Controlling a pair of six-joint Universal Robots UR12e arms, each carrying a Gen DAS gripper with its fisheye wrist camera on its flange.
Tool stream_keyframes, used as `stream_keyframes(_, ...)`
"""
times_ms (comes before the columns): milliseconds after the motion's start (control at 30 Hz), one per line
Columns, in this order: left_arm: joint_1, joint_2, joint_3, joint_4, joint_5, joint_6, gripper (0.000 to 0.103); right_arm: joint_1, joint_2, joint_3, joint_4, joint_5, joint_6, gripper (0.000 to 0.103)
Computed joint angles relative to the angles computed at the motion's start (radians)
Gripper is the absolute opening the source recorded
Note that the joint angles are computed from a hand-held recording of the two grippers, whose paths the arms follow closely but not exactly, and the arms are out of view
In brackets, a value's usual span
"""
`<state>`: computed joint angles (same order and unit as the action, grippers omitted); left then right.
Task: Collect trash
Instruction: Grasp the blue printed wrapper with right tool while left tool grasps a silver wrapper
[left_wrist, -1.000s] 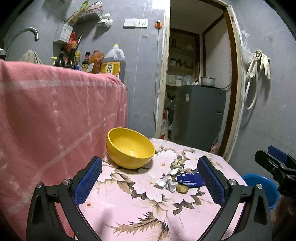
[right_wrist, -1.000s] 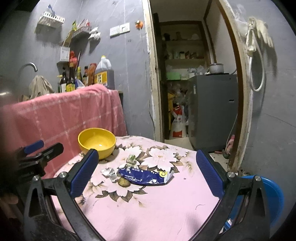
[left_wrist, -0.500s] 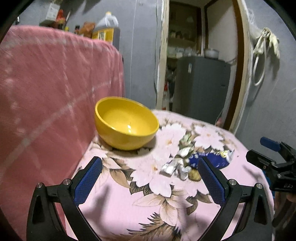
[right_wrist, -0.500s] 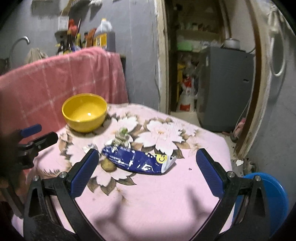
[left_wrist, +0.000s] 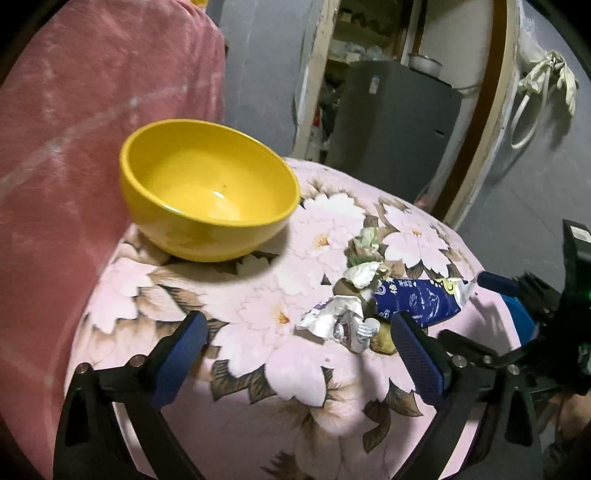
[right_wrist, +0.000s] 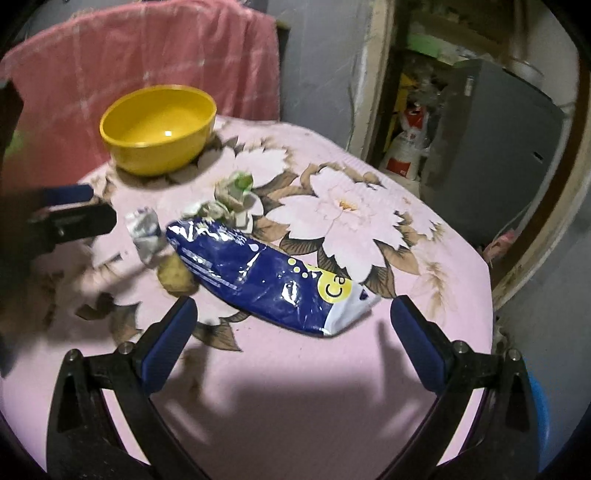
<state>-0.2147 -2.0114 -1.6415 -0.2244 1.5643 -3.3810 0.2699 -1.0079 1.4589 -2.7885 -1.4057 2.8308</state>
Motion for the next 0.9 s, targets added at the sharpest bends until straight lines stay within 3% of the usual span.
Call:
stream_keyframes(233, 0.012, -0.017, 0.028, -0.049, -0.075, 0.009, 0.072, -0.006, 0.038, -0.062, 0.075, 0.050, -0.124, 0.103)
stream_keyframes(433, 0.019, -0.020, 0.029, -0.055, -0.101, 0.009, 0.058, -0.012, 0.059, -0.096, 0.111, 0.066, -0.143, 0.102)
stream_keyframes(633, 0.025, -0.023, 0.033, -0.069, -0.147, 0.010, 0.037, -0.015, 0.056, -0.094, 0.126, 0.083, -0.139, 0.082)
stream_keyframes(767, 0.024, -0.025, 0.038, -0.075, -0.159, 0.010, 0.032, -0.018, 0.045, -0.078, 0.120, 0.087, -0.134, 0.068)
stream_keyframes(900, 0.024, -0.023, 0.038, -0.083, -0.170, 0.014, 0.023, -0.022, 0.028, -0.050, 0.110, 0.102, -0.126, 0.047)
